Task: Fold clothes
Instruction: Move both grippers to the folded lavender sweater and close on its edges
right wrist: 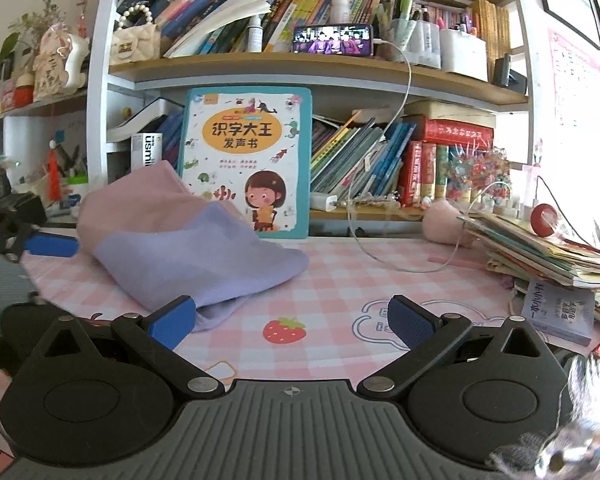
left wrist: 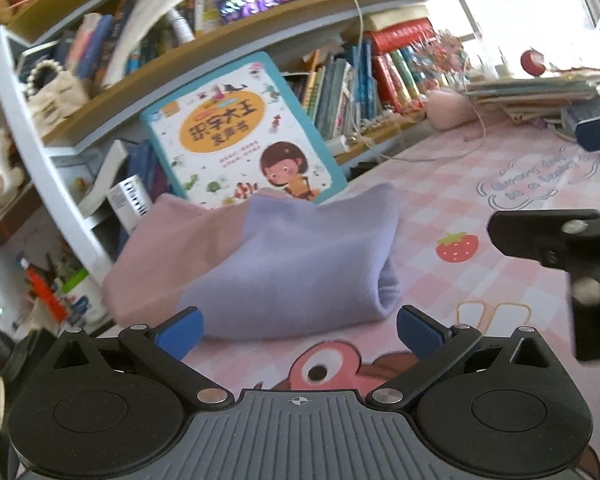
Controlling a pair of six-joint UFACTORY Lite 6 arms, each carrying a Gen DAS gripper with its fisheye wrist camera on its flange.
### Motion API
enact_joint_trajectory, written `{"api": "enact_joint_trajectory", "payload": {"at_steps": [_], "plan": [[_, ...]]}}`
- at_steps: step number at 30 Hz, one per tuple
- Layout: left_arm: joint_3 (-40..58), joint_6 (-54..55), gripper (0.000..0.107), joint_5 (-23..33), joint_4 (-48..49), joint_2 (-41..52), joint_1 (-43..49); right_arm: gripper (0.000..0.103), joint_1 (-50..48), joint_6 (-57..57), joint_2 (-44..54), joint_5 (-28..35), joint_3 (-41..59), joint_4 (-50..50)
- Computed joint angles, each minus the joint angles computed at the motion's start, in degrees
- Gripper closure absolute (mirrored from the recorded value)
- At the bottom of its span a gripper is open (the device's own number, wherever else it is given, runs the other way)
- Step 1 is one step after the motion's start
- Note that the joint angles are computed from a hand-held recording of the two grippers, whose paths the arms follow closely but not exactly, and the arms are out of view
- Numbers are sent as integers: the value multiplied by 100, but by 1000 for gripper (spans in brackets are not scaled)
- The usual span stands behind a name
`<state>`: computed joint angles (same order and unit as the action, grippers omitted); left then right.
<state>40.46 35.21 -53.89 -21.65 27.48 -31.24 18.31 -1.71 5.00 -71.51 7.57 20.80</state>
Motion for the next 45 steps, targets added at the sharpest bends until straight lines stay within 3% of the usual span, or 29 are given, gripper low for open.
{"api": "enact_joint_trajectory", "payload": {"at_steps": [4,6,7,8,9,10,11,15,19,22,25,27,30,37,40,42,45], "plan": [[589,222,9,231,-241,486,-30,0,-55,-32,6,130,67,-53],[780,212,28,447,-216,558,43,0,-81,-42,6,176,85,-94],[794,-20,31,581,23,503,152,0,-104,-39,5,196,90,-133],[817,-365,47,833,358,414,306,0,-126,-33,10,217,97,-173],[849,-691,82,1090,631,328,447,0,-147,-26,16,242,107,-216],[850,-840,102,1209,664,254,530,0,-193,-7,17,274,117,-292],[777,-943,107,1175,648,157,610,0,-237,15,14,304,121,-361],[-169,-2409,107,866,1876,-860,1333,0,-662,226,-31,580,175,-1103],[-1046,-2673,107,889,2574,-1938,1723,0,-1844,1357,62,1236,515,-3460],[-1097,-2468,99,1234,2602,-2054,1630,0,-2606,2761,364,1238,786,-4979],[-886,-1954,69,1261,2150,-1658,1310,0,-2630,2671,341,1158,667,-4692],[-673,-1626,35,1141,1782,-1296,1054,0,-2633,2436,212,1145,550,-4482],[-175,-1193,24,1010,1266,-731,673,0,-2965,2400,243,1017,511,-4655],[1671,72,24,1635,82,770,201,0,-3581,3256,676,1305,896,-5120],[1968,-335,28,1820,233,959,337,0,-3591,3331,729,1395,972,-5207],[1963,-1065,79,2015,714,862,529,0,-3573,3319,742,1409,985,-5258],[1630,-1467,93,1868,1003,614,668,0,-3652,3368,761,1352,973,-5396]]}}
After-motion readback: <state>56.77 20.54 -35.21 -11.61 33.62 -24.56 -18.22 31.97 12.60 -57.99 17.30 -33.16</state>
